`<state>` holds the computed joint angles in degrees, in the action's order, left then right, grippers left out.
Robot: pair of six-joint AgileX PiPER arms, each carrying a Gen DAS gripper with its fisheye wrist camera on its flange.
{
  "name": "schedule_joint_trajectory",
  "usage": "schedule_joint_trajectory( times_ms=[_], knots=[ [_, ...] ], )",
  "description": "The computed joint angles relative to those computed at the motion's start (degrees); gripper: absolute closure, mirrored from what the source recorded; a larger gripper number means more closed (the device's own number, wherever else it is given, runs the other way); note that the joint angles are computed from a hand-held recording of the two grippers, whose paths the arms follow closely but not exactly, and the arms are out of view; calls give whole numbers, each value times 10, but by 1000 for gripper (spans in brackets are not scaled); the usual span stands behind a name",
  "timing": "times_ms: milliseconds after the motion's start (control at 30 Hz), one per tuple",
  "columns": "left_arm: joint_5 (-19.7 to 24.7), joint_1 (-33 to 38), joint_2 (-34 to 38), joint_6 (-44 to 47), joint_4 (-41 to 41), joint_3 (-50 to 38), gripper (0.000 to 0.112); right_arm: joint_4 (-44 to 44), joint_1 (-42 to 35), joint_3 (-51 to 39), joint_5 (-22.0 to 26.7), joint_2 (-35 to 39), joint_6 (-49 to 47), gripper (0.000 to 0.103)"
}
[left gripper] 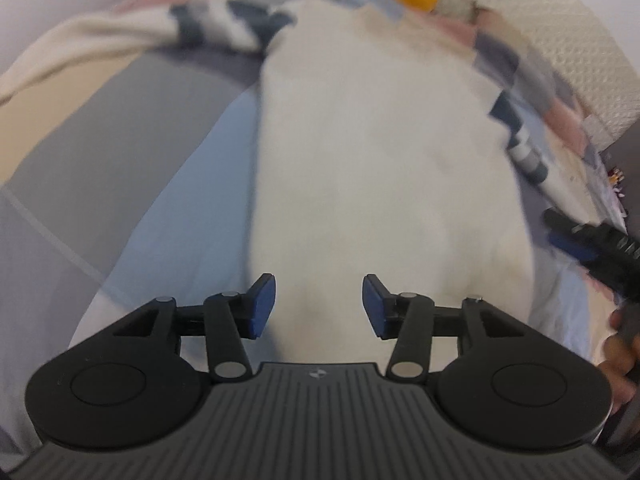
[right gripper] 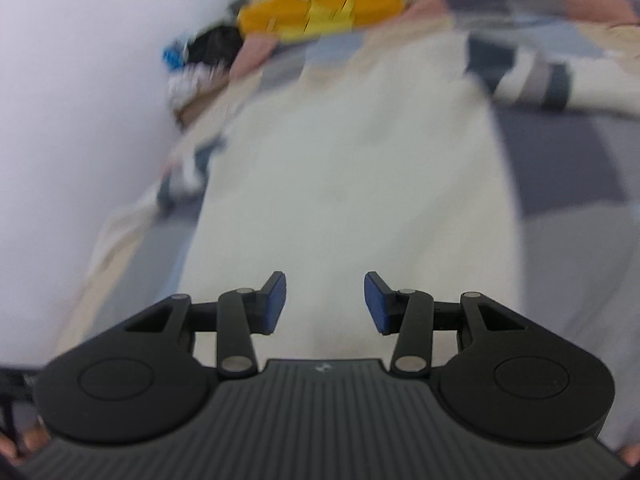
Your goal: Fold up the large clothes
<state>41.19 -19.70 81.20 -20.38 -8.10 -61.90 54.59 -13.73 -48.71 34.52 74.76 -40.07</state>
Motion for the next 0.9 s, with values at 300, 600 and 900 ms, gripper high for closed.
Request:
schedule_joint_trajectory(
  times_ms=[300, 600, 900],
  knots=[
    [-86, -121, 129, -165, 158, -120, 58, 107, -249, -129, 67, 106, -144, 55],
    [-141, -137, 300, -274, 313, -172, 58, 162, -355, -318, 2, 393, -119, 49],
    [-153, -125, 341, -272, 316, -203, 58, 142, -379, -634, 14, 664, 70, 28]
  ],
)
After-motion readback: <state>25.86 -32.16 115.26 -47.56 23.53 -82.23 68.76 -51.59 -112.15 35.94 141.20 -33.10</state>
